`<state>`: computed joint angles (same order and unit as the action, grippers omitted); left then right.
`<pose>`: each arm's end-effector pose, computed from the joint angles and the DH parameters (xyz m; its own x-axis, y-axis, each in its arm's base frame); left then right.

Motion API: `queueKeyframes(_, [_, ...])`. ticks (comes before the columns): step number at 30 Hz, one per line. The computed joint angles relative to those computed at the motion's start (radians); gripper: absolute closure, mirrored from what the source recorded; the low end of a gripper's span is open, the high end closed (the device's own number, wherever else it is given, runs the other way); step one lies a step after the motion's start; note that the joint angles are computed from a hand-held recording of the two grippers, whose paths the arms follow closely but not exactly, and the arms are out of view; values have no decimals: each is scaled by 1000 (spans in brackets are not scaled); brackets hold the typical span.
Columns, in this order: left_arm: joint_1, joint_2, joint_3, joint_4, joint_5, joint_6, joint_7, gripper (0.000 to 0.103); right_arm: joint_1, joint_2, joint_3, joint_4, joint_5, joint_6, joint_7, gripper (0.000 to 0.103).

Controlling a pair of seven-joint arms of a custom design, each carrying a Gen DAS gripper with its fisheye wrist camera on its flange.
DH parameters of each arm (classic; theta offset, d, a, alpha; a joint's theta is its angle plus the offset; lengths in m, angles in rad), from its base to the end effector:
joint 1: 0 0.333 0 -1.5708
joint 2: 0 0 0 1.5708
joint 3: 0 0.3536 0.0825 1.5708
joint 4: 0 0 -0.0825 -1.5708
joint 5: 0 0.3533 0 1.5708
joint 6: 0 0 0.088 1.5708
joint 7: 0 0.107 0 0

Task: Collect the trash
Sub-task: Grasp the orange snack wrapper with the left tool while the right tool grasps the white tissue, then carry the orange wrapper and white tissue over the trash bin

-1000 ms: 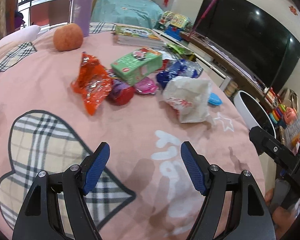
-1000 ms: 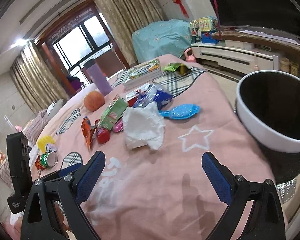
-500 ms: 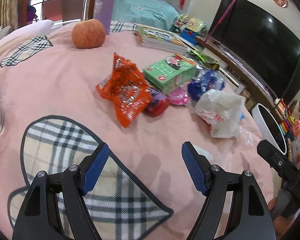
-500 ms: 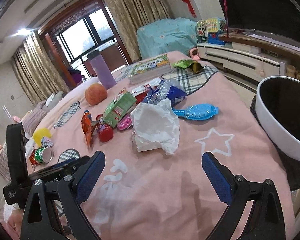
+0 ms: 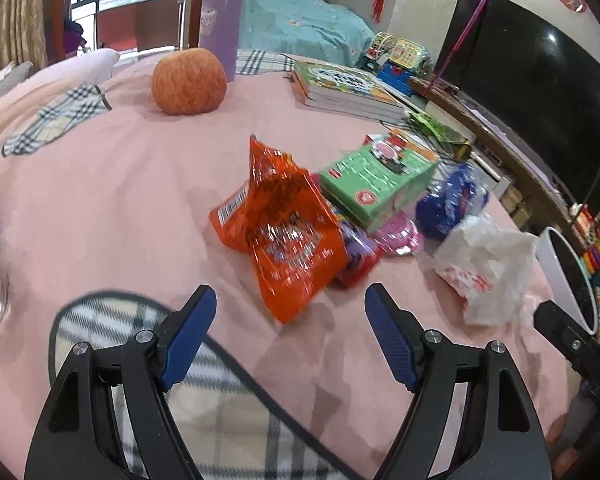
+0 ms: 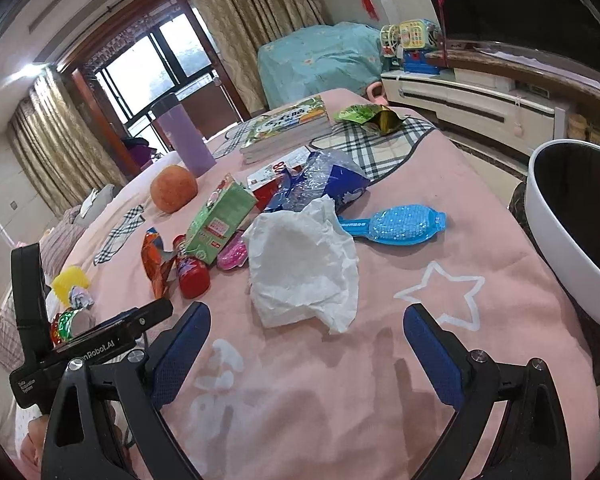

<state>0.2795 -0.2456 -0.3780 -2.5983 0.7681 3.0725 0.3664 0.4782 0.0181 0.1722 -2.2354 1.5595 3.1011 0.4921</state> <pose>0.4183 -0.1043 0.4546 0.2639 -0.9503 0.1654 -0.6958 -0.3063 -0.6497 0.4498 0.2367 0.4571 0.3256 -0.8640 -0.3842 -0.7379 0.0219 -0.6745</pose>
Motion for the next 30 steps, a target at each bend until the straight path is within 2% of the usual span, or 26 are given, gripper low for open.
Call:
queueKeyframes(2, [35,17,-24,20,39,-8,-34,24,-1,10,-1,7,-31,-3,32,5])
queueKeyframes(4, [20,35,-2,28,48,-9,-42,25,-3,21,0,10,-83,-2,80,5])
queueKeyframes(6, [-4,43,27,25,43,-1,-37,42,-5,35,2,15,-137,0,130,5])
queueKeyframes(8, [-35,53,59,21,19,10,-8,49,-10,47,6,17,-184,0,175,5])
queueKeyframes(10, [-34,52,64,15,20,29,-7,61,-16,56,13,16,-214,4,203,7])
queueKeyframes(11, [-35,53,68,11,15,39,1,67,-19,60,18,16,-219,13,208,14])
queueKeyframes(12, [-31,52,65,9,10,43,4,72,-21,61,22,14,-229,18,218,29])
queueKeyframes(14, [-11,46,51,1,11,60,0,84,-30,61,28,10,-239,12,224,49])
queueKeyframes(15, [-4,41,43,-3,5,62,1,85,-34,57,37,12,-194,18,176,52])
queueKeyframes(17, [32,25,11,-14,10,71,-9,88,-30,49,40,11,-164,26,137,71])
queueKeyframes(18, [48,17,-6,-18,10,73,-10,93,-26,46,40,9,-156,33,125,75])
queueKeyframes(21, [68,-18,-34,-43,-15,81,10,93,-20,32,36,6,-97,34,67,80])
queueKeyframes(23, [52,-38,-26,-65,-53,88,38,93,-15,18,28,5,-31,26,7,83])
queueKeyframes(27, [-25,-64,22,-96,-140,95,112,93,-7,-9,9,-4,34,15,-49,87])
queueKeyframes(30, [-58,-85,20,-107,-187,98,149,93,-5,-32,1,-16,71,6,-81,89])
